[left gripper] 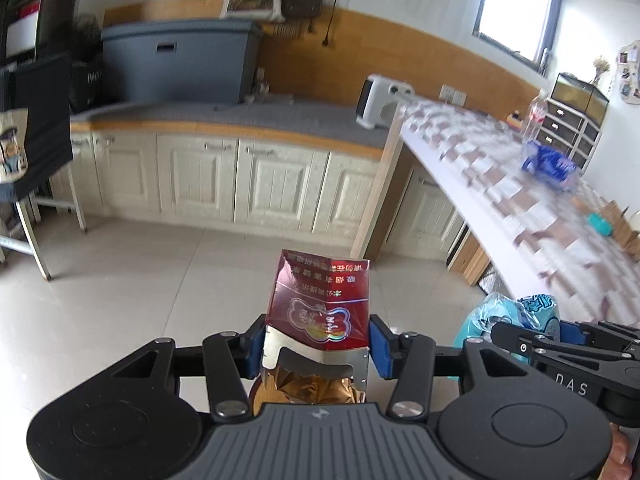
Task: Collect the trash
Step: 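Lift the box and bag and carry both tools over the wastebasket, then open the right gripper to drop the teal bag while the left gripper releases the red box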
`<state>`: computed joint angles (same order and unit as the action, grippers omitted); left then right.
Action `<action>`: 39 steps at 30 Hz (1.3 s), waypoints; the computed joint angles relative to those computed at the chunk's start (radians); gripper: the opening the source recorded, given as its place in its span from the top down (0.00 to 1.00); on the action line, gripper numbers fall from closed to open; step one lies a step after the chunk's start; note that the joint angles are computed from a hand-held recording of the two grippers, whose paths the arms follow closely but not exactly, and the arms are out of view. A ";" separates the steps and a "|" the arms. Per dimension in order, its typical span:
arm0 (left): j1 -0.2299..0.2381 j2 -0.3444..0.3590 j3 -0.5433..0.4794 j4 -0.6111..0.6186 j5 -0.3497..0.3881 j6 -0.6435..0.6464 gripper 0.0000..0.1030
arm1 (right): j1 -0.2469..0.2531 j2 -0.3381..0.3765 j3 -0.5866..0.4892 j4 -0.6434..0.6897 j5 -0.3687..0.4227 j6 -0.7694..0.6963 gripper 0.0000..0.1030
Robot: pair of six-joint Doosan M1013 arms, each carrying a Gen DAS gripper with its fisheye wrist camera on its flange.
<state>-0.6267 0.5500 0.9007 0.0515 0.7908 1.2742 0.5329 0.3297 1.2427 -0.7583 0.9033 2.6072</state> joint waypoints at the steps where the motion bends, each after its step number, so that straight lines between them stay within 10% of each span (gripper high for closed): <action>1: 0.003 0.006 -0.001 -0.010 0.006 0.004 0.50 | -0.002 0.007 -0.003 0.009 0.001 -0.003 0.56; 20: 0.038 0.125 0.004 -0.101 0.156 -0.012 0.50 | -0.054 0.103 0.061 0.234 -0.085 0.010 0.56; 39: 0.069 0.373 -0.225 -0.245 0.351 -0.051 0.50 | -0.136 0.252 -0.001 0.515 -0.065 -0.126 0.53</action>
<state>-0.5573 0.9231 0.6756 -0.1930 1.1418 1.2233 0.3969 0.5815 1.2419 -0.2430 0.8386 2.4811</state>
